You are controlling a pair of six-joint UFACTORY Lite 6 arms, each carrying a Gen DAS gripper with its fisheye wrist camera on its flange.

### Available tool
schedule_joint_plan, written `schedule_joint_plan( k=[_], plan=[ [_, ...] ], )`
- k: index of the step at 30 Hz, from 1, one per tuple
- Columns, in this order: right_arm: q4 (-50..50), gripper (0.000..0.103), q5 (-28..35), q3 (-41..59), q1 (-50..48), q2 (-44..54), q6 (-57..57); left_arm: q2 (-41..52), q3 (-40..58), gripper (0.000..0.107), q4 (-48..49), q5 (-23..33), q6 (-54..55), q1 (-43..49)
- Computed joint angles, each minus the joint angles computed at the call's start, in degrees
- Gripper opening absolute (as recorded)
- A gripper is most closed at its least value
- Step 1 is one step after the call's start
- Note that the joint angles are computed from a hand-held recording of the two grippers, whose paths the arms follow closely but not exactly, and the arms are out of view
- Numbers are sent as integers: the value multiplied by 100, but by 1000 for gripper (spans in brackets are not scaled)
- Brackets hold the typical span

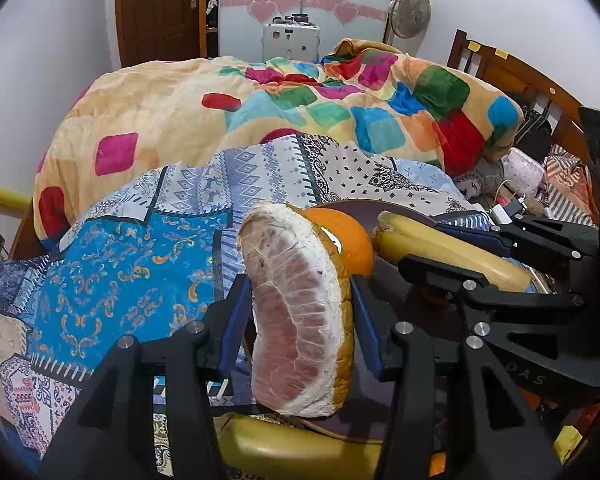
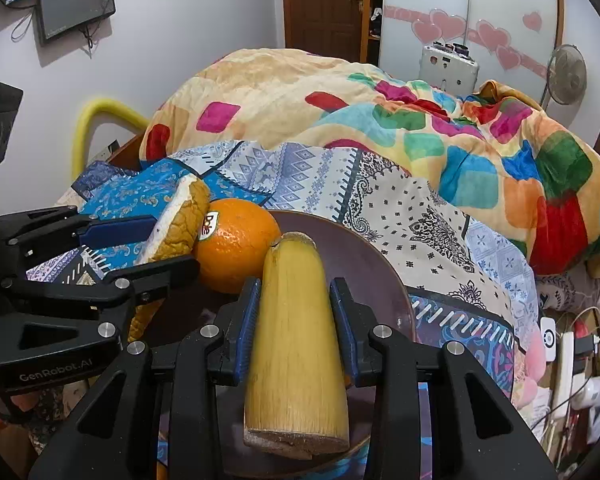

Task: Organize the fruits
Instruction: 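Lower the pomelo segment and sugarcane stick onto the plate and open both grippers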

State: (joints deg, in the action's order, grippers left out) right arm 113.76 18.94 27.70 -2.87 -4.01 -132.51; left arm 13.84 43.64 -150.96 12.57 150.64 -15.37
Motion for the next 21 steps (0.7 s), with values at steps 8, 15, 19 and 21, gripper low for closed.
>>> schedule_joint_plan(
  k=[8,15,19,21],
  plan=[
    [-1008,35,39,-39,-24,-225,893,-18,38,49,930,-78,-944,25],
    [-655,35,-104,-451,77,-869,499,-75,-130,49,782,-200,-774,-110],
    [-367,35,-139,-817,65,-1347,97,-99,-265,49,928,-149,-886,-71],
    [-143,35,-162,-982,59,-1560,-165,-200,-402,49,712,-119,-628,-65]
  ],
)
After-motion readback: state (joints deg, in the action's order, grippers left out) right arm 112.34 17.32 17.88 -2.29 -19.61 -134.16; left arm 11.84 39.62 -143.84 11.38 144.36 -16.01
